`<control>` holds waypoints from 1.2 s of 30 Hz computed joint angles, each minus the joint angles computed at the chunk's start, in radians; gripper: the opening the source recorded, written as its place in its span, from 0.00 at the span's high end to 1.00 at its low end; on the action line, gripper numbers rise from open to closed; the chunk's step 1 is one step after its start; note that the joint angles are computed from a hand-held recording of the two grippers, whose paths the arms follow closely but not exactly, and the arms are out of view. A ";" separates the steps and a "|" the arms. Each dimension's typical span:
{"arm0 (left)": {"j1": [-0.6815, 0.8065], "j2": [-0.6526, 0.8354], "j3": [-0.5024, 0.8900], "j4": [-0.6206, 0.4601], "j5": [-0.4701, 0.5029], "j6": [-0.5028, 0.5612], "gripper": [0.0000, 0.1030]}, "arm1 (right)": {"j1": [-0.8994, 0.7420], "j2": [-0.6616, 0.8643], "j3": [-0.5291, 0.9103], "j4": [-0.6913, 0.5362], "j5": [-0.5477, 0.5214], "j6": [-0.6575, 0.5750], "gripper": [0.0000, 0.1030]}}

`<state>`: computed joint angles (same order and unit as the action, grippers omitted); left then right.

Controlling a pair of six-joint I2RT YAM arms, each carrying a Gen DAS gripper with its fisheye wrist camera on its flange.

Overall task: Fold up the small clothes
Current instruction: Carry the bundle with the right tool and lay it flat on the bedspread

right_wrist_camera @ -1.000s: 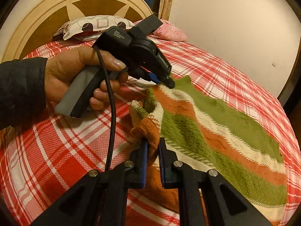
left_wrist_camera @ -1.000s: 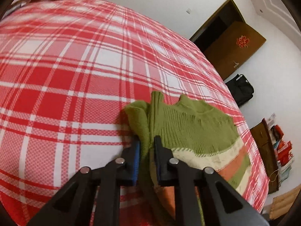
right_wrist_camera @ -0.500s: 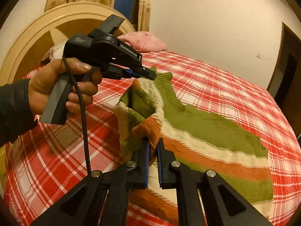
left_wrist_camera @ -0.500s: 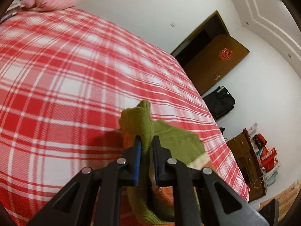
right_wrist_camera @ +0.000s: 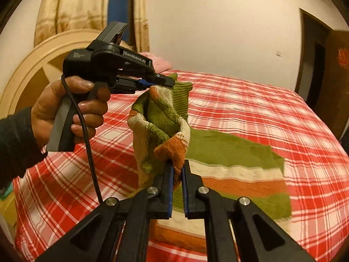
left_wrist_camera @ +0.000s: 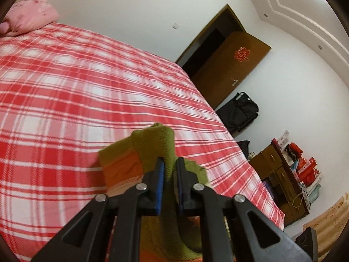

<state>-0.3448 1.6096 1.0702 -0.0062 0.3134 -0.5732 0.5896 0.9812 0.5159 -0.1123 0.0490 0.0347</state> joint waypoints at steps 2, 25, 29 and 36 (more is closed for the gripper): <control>-0.034 0.036 0.051 -0.007 -0.016 -0.006 0.90 | -0.057 -0.046 -0.012 -0.029 -0.044 0.000 0.94; -0.340 0.702 0.852 -0.319 -0.118 0.039 0.90 | -0.889 0.025 -0.112 -0.171 -0.606 -0.243 0.94; -0.363 0.725 0.912 -0.372 -0.153 0.050 0.85 | -0.928 0.127 -0.087 -0.184 -0.636 -0.276 0.94; -0.413 0.470 0.590 -0.261 -0.329 0.159 0.26 | -0.982 0.163 -0.069 -0.232 -0.675 -0.312 0.81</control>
<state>-0.7580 2.0791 1.6605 -0.2677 -0.0158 -0.4144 -0.3929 1.1438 0.4470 -0.3442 -0.6265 -0.2770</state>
